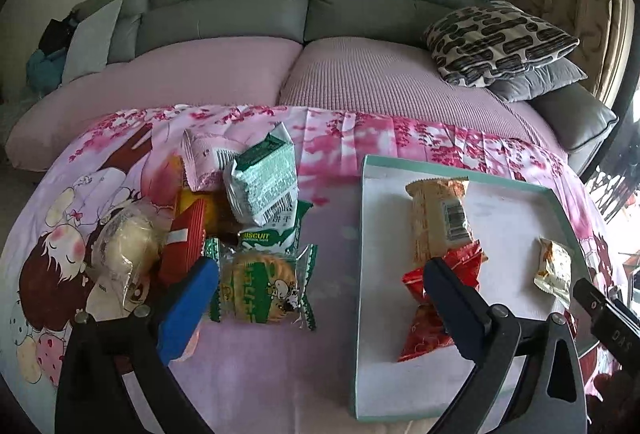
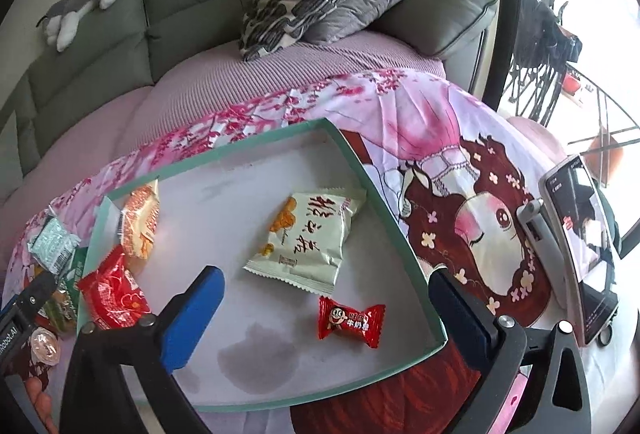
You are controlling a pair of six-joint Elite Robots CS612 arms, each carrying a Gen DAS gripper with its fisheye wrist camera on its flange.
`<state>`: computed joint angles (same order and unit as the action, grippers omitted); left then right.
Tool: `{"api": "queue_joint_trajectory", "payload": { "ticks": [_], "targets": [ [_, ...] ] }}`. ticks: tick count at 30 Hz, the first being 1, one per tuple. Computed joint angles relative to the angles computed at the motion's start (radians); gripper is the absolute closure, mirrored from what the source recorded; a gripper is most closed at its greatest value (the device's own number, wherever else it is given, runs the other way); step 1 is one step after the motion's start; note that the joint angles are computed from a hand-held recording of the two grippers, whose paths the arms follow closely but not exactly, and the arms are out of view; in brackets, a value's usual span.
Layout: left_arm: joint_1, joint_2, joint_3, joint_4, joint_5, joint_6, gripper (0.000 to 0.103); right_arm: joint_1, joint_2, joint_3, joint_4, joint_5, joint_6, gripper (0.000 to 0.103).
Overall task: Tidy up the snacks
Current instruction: 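Move both tools back toward the snack pile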
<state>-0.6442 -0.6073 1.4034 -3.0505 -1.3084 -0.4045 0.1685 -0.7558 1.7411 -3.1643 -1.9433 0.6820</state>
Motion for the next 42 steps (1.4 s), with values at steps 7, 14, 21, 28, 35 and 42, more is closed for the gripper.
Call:
{"api": "queue_joint_trajectory", "payload": {
  "ticks": [7,14,21,28,35,42],
  "targets": [
    [0.006,-0.018,0.02,-0.015,-0.016,-0.002,0.001,-0.002,-0.005,0.01,-0.036,0.004,0.015,0.0],
    [0.024,-0.055,0.063,0.006,0.037,-0.05,0.001,-0.007,-0.016,0.038,-0.115,-0.004,0.044,0.0],
    [0.059,-0.091,0.12,0.033,0.104,-0.159,0.001,-0.007,-0.019,0.043,-0.157,0.006,0.059,0.0],
    [0.092,-0.11,0.162,0.036,0.109,-0.233,0.001,0.02,-0.011,0.01,-0.165,-0.016,0.018,0.0],
    [0.128,-0.138,0.212,0.05,0.146,-0.315,0.001,0.072,0.042,-0.105,-0.169,0.116,-0.149,0.0],
    [0.157,-0.153,0.248,0.051,0.145,-0.372,0.001,0.117,0.089,-0.198,-0.151,0.179,-0.224,0.0]
  ]
}}
